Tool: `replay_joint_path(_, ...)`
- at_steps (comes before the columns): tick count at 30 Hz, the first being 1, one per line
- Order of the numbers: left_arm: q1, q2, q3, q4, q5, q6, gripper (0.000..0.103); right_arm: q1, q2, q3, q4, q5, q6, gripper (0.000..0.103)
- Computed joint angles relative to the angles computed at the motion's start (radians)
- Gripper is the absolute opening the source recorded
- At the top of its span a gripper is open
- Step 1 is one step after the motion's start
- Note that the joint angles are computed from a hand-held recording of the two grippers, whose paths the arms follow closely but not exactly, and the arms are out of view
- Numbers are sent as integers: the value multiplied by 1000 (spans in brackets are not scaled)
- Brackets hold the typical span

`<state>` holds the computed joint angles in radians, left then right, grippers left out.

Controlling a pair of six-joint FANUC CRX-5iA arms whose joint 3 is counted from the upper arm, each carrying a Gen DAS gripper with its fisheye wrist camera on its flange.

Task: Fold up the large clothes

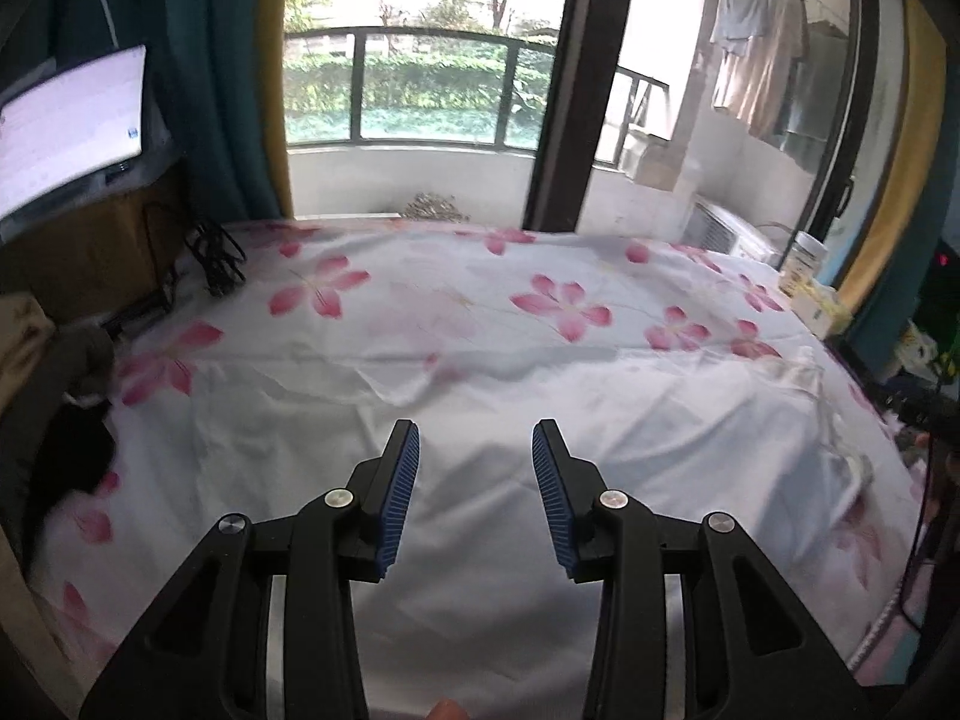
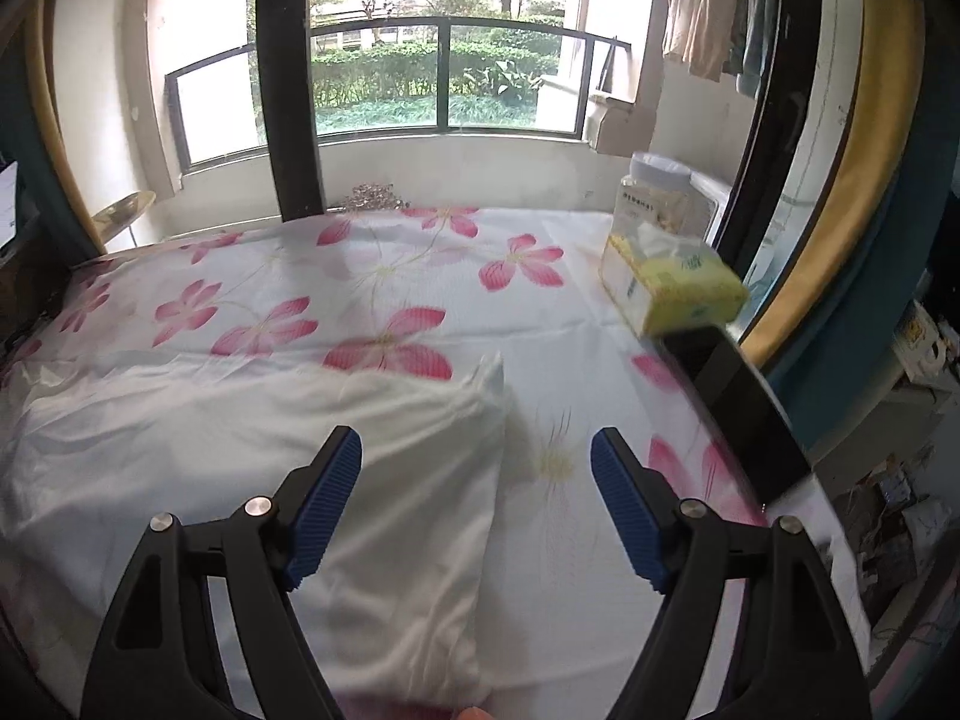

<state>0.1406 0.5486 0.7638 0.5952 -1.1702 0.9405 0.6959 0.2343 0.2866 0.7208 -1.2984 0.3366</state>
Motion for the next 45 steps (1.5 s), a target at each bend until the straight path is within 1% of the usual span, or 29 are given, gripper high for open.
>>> replay_joint_path(4,2,-30,-79,33,-24,-25,42,35,-32,-51,-34,9,-47,79)
replay_joint_path(9,-15,-58,-138,40,-30,-63,42,63,-100,-154,-114,110,-135,79)
replay_joint_path(10,-19,-64,-150,47,-25,-73,42,70,-113,-175,-128,131,-151,81)
replay_joint_path(11,-22,-69,-157,51,-21,-82,42,77,-124,-192,-136,148,-167,89)
replay_joint_path(12,-29,-71,-160,53,-20,-90,42,84,-134,-209,-139,164,-185,94)
replay_joint_path(13,-34,-69,-157,53,-23,-95,42,93,-147,-231,-141,186,-207,103)
replay_joint_path(16,-54,-59,-140,39,-33,-99,42,103,-168,-257,-166,234,-216,103)
replay_joint_path(19,-71,-46,-117,12,-42,-93,42,100,-165,-254,-187,246,-197,103)
replay_joint_path(21,-82,-30,-93,-24,-46,-78,42,85,-162,-252,-224,265,-193,103)
replay_joint_path(23,-90,-9,-66,-54,-52,-55,42,86,-154,-251,-201,267,-209,103)
replay_joint_path(27,-105,49,5,-104,-99,-3,42,77,-138,-243,-184,289,-222,103)
replay_joint_path(28,-108,52,3,-111,-96,-2,42,74,-132,-241,-176,293,-234,103)
replay_joint_path(29,-111,40,-24,-110,-68,-13,42,72,-129,-241,-170,299,-243,103)
replay_joint_path(30,-115,26,-50,-113,-38,-21,42,68,-130,-246,-164,317,-254,103)
replay_joint_path(33,-121,23,-59,-119,-19,-2,42,48,-144,-284,-133,401,-326,103)
replay_joint_path(35,-124,20,-63,-125,-10,2,42,32,-157,-318,-113,478,-389,103)
replay_joint_path(36,-126,17,-65,-130,-6,3,42,20,-164,-341,-98,537,-435,103)
replay_joint_path(38,-127,18,-62,-136,-8,1,42,3,-168,-365,-87,621,-481,103)
replay_joint_path(40,-130,30,-34,-147,-27,7,42,-11,-156,-373,-65,698,-529,103)
replay_joint_path(42,-134,40,2,-167,-51,9,42,-15,-134,-359,-53,727,-538,103)
replay_joint_path(43,-134,32,-8,-155,-40,-7,42,-15,-116,-344,-41,732,-540,103)
replay_joint_path(44,-134,13,-39,-131,-11,-34,42,-15,-97,-323,-40,728,-530,103)
replay_joint_path(45,-135,-16,-88,-98,37,-79,42,-13,-86,-308,-37,715,-523,103)
